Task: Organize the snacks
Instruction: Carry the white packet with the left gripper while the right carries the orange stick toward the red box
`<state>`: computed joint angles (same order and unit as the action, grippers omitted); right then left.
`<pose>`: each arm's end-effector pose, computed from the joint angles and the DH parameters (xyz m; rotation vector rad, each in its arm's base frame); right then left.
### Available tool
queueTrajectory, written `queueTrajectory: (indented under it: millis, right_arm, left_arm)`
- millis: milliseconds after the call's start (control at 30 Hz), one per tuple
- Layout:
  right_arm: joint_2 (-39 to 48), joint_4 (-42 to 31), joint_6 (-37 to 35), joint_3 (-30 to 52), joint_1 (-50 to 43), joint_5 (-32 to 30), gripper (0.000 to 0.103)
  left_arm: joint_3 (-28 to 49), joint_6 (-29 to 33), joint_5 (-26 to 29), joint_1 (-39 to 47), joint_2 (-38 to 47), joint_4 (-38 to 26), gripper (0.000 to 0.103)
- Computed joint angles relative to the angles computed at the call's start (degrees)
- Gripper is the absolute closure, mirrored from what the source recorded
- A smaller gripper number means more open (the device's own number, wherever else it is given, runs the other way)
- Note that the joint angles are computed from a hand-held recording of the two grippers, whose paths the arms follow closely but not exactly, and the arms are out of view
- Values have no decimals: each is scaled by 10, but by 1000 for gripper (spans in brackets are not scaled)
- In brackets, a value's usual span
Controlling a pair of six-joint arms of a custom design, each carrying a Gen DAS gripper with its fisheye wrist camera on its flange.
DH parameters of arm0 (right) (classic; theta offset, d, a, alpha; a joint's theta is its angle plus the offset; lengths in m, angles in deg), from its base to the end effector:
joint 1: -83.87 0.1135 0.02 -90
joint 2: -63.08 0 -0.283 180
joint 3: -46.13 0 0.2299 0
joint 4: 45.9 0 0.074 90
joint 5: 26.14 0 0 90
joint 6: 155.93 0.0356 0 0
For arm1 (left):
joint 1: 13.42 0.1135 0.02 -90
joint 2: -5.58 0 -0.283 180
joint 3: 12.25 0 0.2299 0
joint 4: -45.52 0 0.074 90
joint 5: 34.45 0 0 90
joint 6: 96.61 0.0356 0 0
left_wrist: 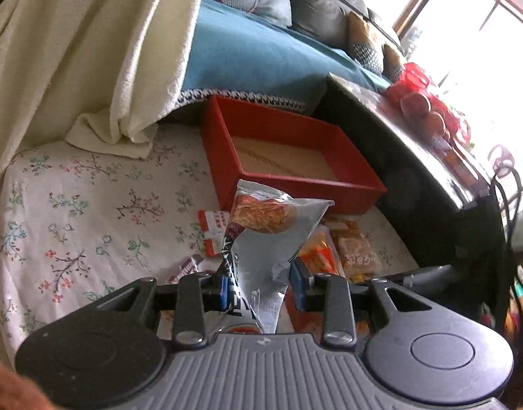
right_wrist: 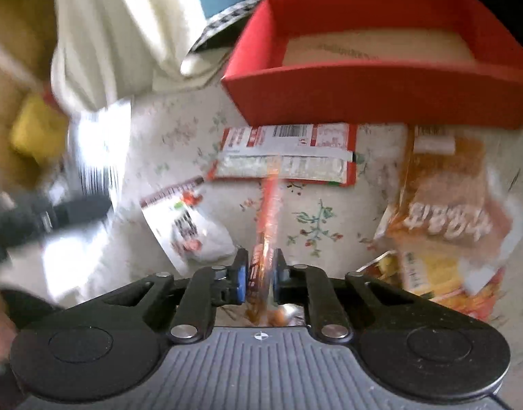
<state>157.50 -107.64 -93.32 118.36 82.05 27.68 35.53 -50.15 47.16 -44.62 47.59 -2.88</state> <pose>0.2661 0.0126 0.2067 -0.6581 2.6838 0.8364 0.1043 -0.0571 0.2520 -0.3285 2.3337 -0.4898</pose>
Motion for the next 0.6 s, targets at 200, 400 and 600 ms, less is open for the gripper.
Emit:
queueTrajectory:
  millis: [200, 400, 600]
  right_arm:
    - [74, -44, -10, 26, -40, -73, 88]
    - [110, -73, -1, 51, -60, -123, 88]
    - [113, -90, -7, 76, -77, -168, 88]
  left_arm:
    - [-5, 1, 17, 20, 18, 3, 76]
    - [-8, 3, 22, 22, 32, 11, 76]
    - [-7, 4, 20, 29, 30, 19, 76]
